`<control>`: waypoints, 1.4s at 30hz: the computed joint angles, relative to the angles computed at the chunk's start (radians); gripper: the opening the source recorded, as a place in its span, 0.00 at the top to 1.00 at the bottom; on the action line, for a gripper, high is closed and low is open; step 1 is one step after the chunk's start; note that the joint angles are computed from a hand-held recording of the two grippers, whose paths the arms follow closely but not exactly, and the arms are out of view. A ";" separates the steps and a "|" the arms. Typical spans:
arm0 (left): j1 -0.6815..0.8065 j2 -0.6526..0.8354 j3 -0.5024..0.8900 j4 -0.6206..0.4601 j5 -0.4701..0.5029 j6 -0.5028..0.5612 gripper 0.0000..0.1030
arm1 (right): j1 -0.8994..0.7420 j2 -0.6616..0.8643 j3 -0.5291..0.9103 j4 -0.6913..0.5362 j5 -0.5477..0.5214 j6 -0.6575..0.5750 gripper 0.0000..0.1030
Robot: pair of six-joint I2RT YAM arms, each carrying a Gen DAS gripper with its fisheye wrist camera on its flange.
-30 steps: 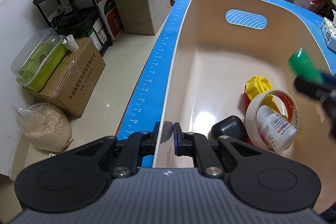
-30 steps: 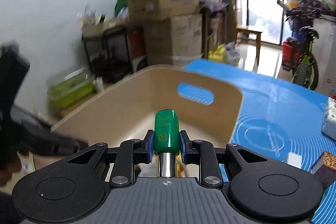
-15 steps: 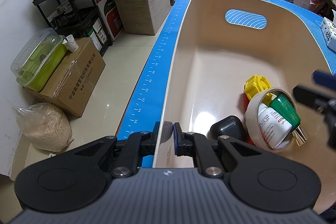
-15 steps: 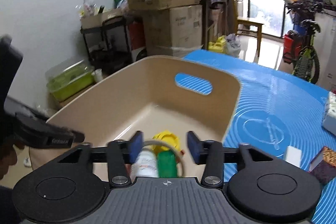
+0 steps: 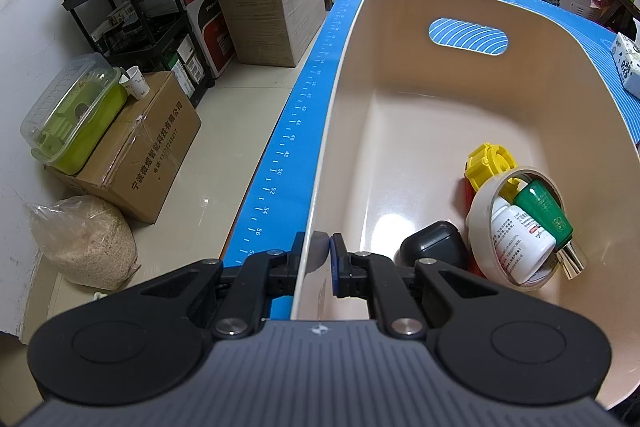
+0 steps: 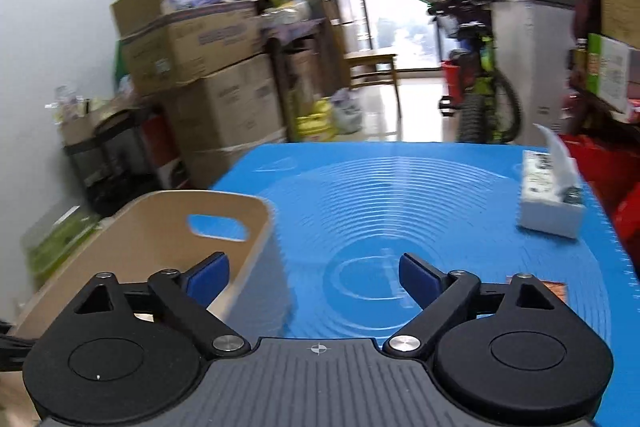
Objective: Organize rigid objects
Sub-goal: 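Carry the green-capped tube into the bin and open the right gripper, then grasp the white charger with the right gripper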
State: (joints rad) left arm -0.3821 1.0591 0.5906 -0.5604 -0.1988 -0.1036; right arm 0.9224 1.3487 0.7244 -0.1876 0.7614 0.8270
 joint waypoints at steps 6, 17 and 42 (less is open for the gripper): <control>0.007 0.000 0.001 -0.001 0.002 0.007 0.87 | -0.097 0.086 -0.036 0.005 -0.015 0.037 0.10; 0.021 -0.005 -0.004 -0.001 0.004 0.024 0.86 | -0.204 0.252 -0.101 0.082 -0.055 0.048 0.10; 0.012 -0.009 -0.012 0.000 -0.005 0.024 0.86 | -0.193 0.319 -0.105 0.210 -0.085 -0.026 0.59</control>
